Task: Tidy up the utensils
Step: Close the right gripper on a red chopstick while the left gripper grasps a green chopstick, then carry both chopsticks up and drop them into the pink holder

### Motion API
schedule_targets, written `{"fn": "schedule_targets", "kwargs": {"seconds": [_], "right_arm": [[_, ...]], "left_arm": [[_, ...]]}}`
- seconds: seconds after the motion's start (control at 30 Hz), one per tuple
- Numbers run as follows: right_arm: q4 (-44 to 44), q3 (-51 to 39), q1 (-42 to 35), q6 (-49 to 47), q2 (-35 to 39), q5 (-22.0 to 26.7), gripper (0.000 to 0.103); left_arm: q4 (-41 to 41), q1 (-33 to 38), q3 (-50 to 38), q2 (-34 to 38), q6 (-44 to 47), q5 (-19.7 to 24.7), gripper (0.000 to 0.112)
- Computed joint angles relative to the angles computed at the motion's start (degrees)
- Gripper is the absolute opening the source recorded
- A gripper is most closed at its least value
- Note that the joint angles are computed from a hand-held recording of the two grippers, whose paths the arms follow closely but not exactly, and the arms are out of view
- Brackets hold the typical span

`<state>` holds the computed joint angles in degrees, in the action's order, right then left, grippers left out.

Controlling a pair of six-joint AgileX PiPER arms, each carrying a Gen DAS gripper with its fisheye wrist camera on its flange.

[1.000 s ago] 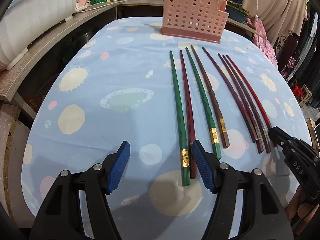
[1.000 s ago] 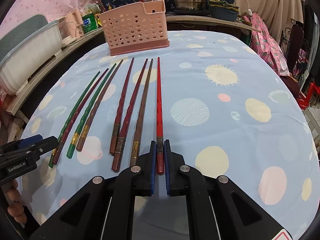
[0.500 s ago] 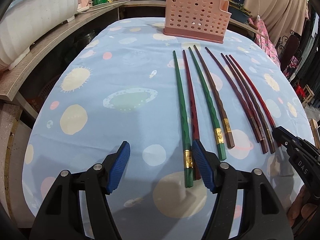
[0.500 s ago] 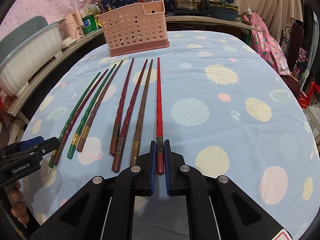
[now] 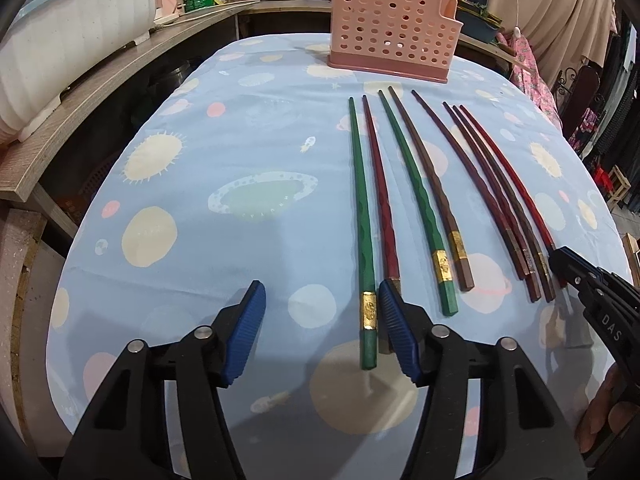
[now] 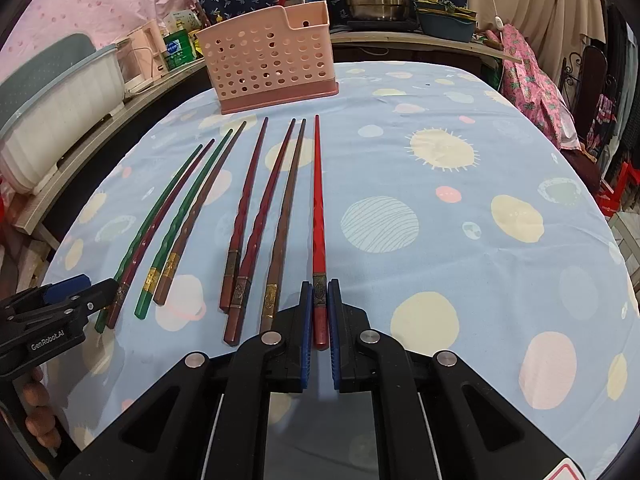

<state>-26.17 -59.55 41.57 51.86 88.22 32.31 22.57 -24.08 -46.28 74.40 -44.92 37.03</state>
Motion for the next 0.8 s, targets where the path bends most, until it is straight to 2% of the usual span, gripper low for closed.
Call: {"fn": "schedule_targets", "kwargs": {"seconds": [0.2, 0.3, 0.37, 0.47, 0.8], "right_arm": [[0.65, 0.13, -0.13, -0.38, -0.31, -0.07, 0.007], [1.17, 0.62, -0.20, -0.54, -0.80, -0.36, 0.007], [1.62, 1.01, -0.12, -0.67, -1.31, -0.47, 0.007], [1.33, 1.40, 0.15, -0.16, -2.45, -0.25, 0.007], [4.96, -1.49, -2.30, -4.09, -7.39, 1.24, 0.007]], "left_arm": [[-3.89, 0.54, 1.20, -2.29, 3.17, 0.04, 0.041], [-4.43, 0.71, 1.27, -2.42, 3.63, -0.12, 0.028], [-7.05, 1.73, 1.01, -2.37, 6.42, -0.39, 0.010], [-12.09, 3.64, 0.95, -2.83, 11.38, -1.05, 0.008], [-14.50, 6.40, -2.80, -6.54, 14.30, 2.42, 0.007]]}}
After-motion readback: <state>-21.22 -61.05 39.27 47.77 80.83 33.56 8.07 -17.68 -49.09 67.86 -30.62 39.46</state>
